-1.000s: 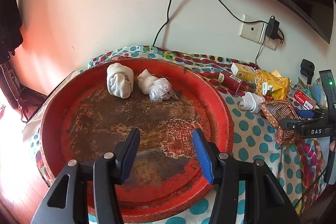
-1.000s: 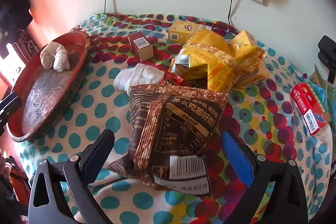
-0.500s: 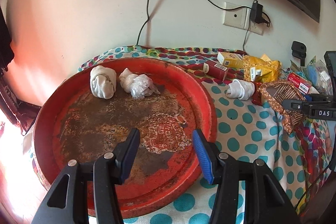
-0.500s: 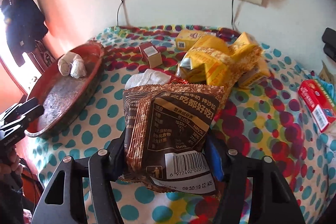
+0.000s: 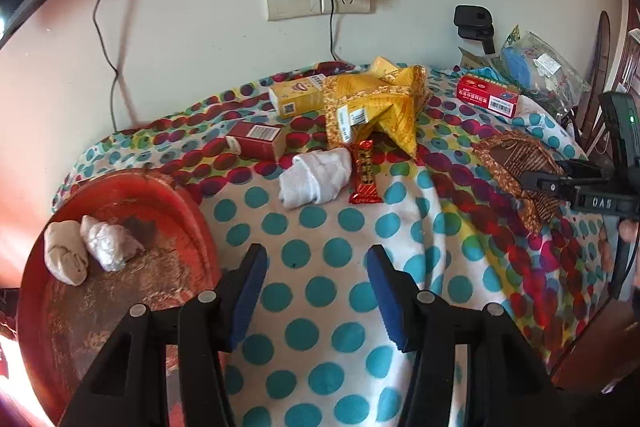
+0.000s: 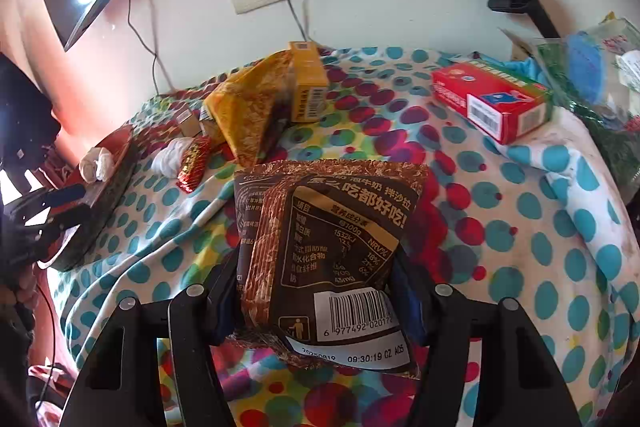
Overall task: Organize objects
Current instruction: 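Grasp the brown snack bag with the right gripper and lift it, then grasp the red candy bar with the left gripper while right holds the brown bag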
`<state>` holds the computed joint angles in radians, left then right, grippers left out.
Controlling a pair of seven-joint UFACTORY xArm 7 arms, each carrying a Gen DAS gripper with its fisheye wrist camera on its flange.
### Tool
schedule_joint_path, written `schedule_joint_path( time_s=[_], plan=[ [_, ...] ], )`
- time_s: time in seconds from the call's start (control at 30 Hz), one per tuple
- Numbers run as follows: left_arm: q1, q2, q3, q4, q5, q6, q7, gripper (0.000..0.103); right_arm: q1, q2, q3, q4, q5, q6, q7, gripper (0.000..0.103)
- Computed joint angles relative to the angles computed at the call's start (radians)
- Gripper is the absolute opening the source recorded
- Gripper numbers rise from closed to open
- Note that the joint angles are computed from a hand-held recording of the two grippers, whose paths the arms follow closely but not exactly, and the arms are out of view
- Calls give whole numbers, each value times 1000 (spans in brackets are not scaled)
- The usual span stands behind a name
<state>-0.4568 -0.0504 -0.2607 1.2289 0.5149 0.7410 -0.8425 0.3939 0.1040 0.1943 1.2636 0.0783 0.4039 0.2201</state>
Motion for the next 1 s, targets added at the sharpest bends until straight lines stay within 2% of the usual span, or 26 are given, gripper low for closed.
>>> schedule_joint_path(
  time_s=[0.07,0.23,0.33,0.43,0.53,0.67,0.87,0.93,0.97,1.0],
  plan=[
    [-2,65,8,57,-60,-31,41,54,0,-2,-5,-8,-18,-19,6,61],
    [-39,235,40,217,-157,-19,114,54,6,11,-3,-10,-37,-57,4,62],
    [-50,302,66,278,-225,-36,126,54,-1,20,8,-16,13,-92,-16,63],
    [-53,336,91,298,-274,-61,107,54,-19,34,30,-12,105,-98,-80,67],
    [-61,367,114,323,-290,-54,75,54,-25,36,37,-12,159,-101,-121,68],
    [-61,372,129,319,-293,-99,42,54,-19,39,36,-6,169,-93,-140,68],
    [-79,432,140,422,-282,-21,59,53,-15,44,32,0,174,-79,-152,68],
    [-85,445,142,440,-280,-14,62,43,-16,47,33,4,181,-74,-158,69],
    [-90,453,144,453,-277,1,61,26,-15,49,31,8,179,-68,-155,70],
    [-95,459,146,464,-276,15,59,22,-14,51,30,9,177,-65,-154,71]
  ],
)
